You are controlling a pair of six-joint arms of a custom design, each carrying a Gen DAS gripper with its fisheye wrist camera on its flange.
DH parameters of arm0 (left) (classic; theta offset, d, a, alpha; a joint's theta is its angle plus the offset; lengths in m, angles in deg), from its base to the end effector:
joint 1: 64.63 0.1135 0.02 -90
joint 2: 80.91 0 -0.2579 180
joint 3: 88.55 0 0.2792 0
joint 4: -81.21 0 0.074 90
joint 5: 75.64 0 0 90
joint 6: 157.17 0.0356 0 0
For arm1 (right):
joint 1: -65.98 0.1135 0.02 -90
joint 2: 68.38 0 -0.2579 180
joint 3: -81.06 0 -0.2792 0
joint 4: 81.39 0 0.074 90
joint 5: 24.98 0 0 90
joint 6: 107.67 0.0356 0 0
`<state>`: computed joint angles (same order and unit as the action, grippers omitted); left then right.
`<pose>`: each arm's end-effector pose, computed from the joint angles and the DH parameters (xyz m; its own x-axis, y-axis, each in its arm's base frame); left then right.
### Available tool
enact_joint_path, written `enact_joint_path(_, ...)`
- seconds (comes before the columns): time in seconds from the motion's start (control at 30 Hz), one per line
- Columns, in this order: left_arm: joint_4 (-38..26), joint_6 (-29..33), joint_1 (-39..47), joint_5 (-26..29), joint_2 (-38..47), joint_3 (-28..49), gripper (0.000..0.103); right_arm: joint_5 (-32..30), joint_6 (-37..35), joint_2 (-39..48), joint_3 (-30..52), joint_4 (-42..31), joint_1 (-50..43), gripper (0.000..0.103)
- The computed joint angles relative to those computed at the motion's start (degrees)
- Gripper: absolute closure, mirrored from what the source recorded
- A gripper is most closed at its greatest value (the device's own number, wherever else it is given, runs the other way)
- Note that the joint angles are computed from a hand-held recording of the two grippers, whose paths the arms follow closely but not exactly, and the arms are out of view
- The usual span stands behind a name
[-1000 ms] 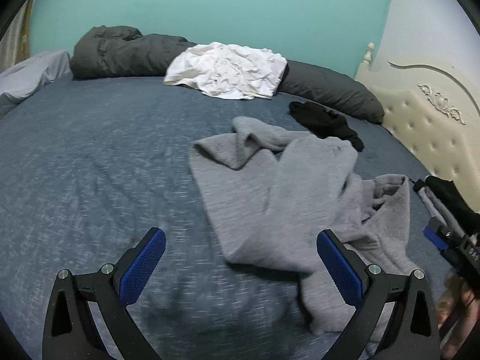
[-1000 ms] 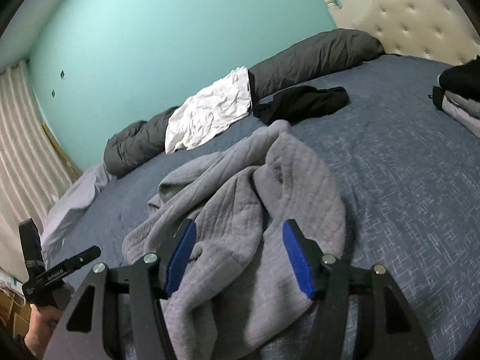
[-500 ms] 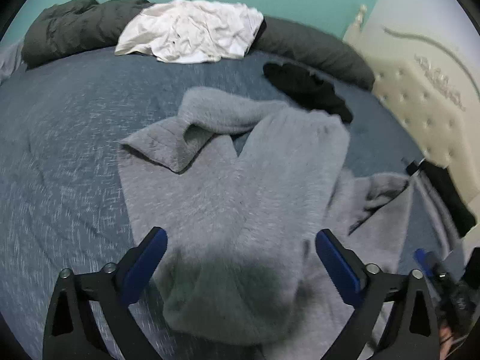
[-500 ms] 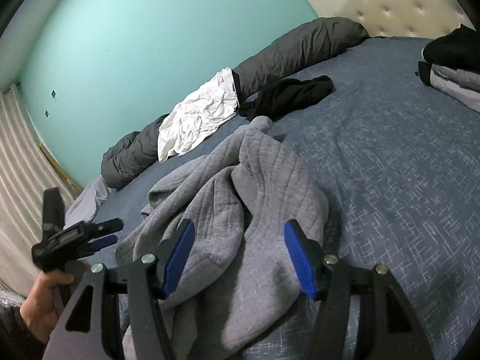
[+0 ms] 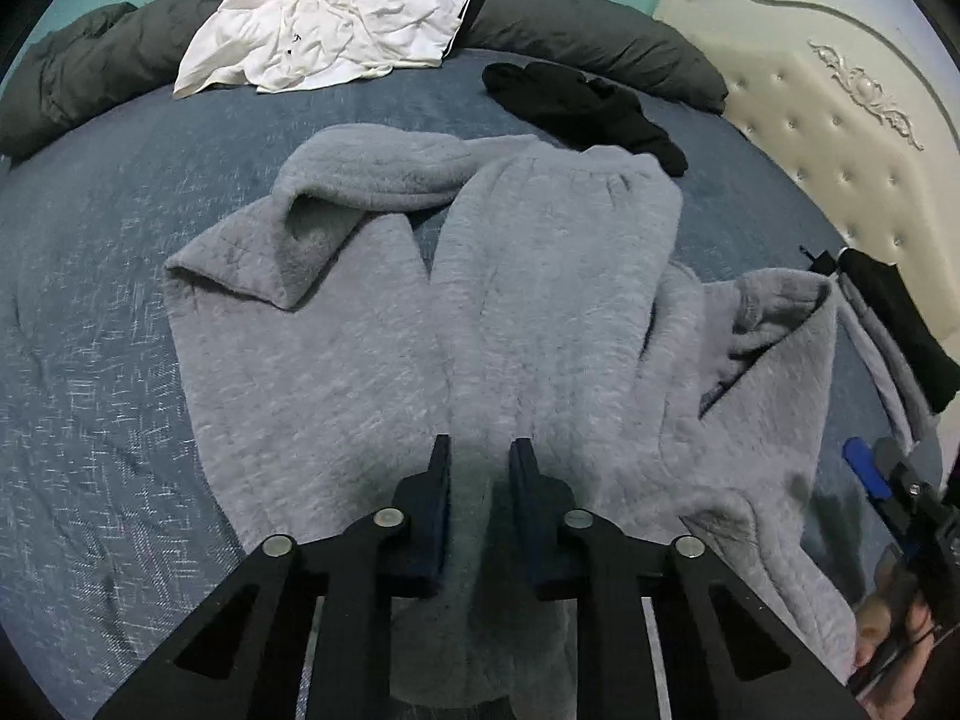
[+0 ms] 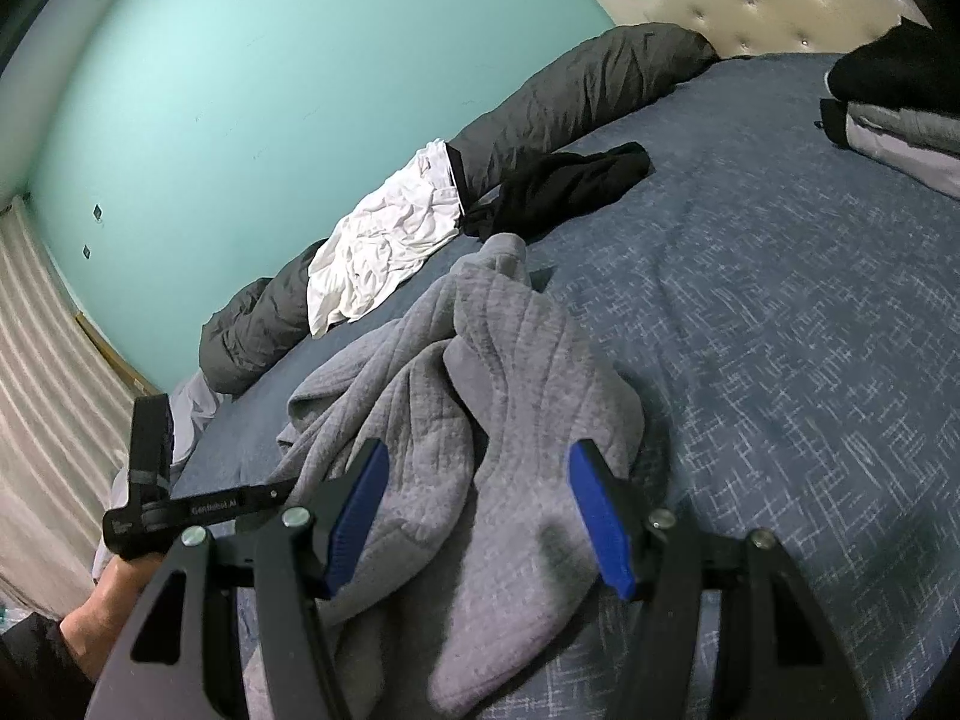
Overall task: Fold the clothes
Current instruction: 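Grasp the grey garment's leg with the left gripper and lift it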
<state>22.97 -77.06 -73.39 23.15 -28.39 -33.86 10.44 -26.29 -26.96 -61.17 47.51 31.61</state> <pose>0.1998 -0.0363 0.2381 -0.8482 -0.0410 -0.5281 0.0905 0.9711 -0.2208 0.1483 -0.0663 0.1891 -0.6573 0.3443 -0.6704 -0.1614 0.8046 0.5715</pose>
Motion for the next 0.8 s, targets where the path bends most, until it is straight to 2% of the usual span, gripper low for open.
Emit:
enact_joint_path(0.07,-1.9,0.5,-0.8,-2.5,-1.1,1.3,0.082,0.0,0.2,0.3,0.0,0.1,-0.3,0.040)
enact_joint_path(0.1,-2.8,0.7,-1.3,-3.7,-1.6,2.0,0.066,-0.2,0.3,0.7,0.0,0.3,-0.5,0.040)
enact_joint_path(0.13,-3.6,0.7,-1.8,-4.9,-2.1,2.8,0.043,-0.2,0.5,0.9,0.1,0.4,-0.6,0.040)
enact_joint_path(0.2,-3.8,-1.0,-2.9,-7.2,-3.5,4.3,0.027,-0.1,1.0,0.9,0.1,0.6,-0.6,0.040)
enact_joint_path(0.3,-2.5,-1.9,-5.8,-7.1,-1.3,7.1,0.027,-0.3,1.3,1.2,0.2,0.9,-0.9,0.040)
enact_joint_path(0.37,-1.2,-1.7,-9.7,-9.1,3.4,9.6,0.027,-0.5,1.2,1.8,0.4,1.0,-1.3,0.040)
enact_joint_path(0.5,3.4,-2.5,-13.4,-8.7,12.5,12.5,0.027,-0.8,0.6,3.2,0.9,1.0,-2.2,0.040)
enact_joint_path(0.57,4.8,-2.7,-13.9,-8.9,16.9,13.6,0.028,-1.0,0.2,4.2,1.4,1.1,-2.7,0.040)
enact_joint_path(0.6,5.2,-2.7,-13.9,-9.2,19.1,14.2,0.035,-1.2,-0.1,4.8,1.6,1.0,-3.1,0.039)
enact_joint_path(0.63,5.5,-2.7,-13.9,-9.4,21.3,14.9,0.051,-1.5,-0.5,5.4,1.9,0.9,-3.6,0.039)
enact_joint_path(0.7,5.8,-2.3,-13.8,-9.7,23.8,15.6,0.070,-1.8,-0.5,6.5,2.4,1.2,-4.4,0.039)
enact_joint_path(0.8,6.6,-1.1,-13.5,-9.3,23.8,14.9,0.088,-1.8,-0.1,8.0,2.9,1.9,-4.7,0.039)
